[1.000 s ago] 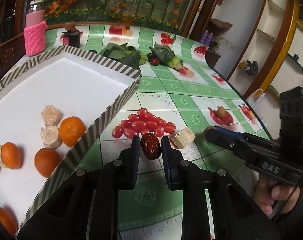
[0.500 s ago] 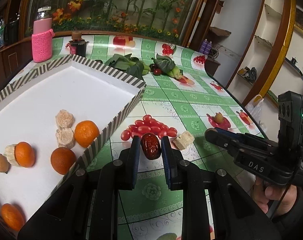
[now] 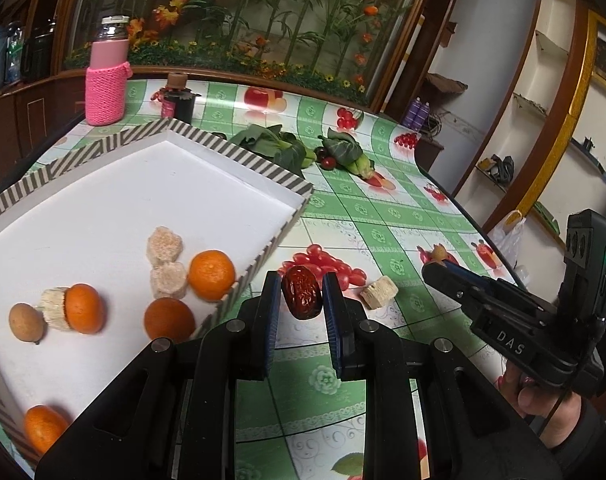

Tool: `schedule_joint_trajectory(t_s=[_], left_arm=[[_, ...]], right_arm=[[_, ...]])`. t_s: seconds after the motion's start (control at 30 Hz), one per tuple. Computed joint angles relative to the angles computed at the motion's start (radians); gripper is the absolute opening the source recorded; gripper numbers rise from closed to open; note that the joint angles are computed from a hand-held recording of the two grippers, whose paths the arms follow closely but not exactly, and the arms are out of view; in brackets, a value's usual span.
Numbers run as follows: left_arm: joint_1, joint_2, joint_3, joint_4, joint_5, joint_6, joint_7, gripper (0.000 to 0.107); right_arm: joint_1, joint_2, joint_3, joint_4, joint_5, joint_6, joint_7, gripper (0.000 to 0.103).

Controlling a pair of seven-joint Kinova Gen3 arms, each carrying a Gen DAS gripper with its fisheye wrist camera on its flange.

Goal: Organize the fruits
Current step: 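Carry the red date and the brown fruit over the white tray with both grippers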

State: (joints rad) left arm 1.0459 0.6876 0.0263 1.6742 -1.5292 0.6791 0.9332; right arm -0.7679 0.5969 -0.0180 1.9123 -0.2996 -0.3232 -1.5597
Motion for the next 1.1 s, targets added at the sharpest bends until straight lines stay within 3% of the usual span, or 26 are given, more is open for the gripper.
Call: schedule_joint_trajectory(t_s=[0.77,1.1], left_arm=[[-0.019,-0.058,0.057,0.143,-0.038,0.152,0.194,0.02],[-0.026,-0.059,0.064,0.139,0.133,0.225,0.172,0.02]], right_arm=[[-0.178,0.083,0.073,-0.182,-0.04,0.092,0.073,0.021],[-0.191,0.117,0.065,-0.257,0.014,0.133,0.051,0.021]])
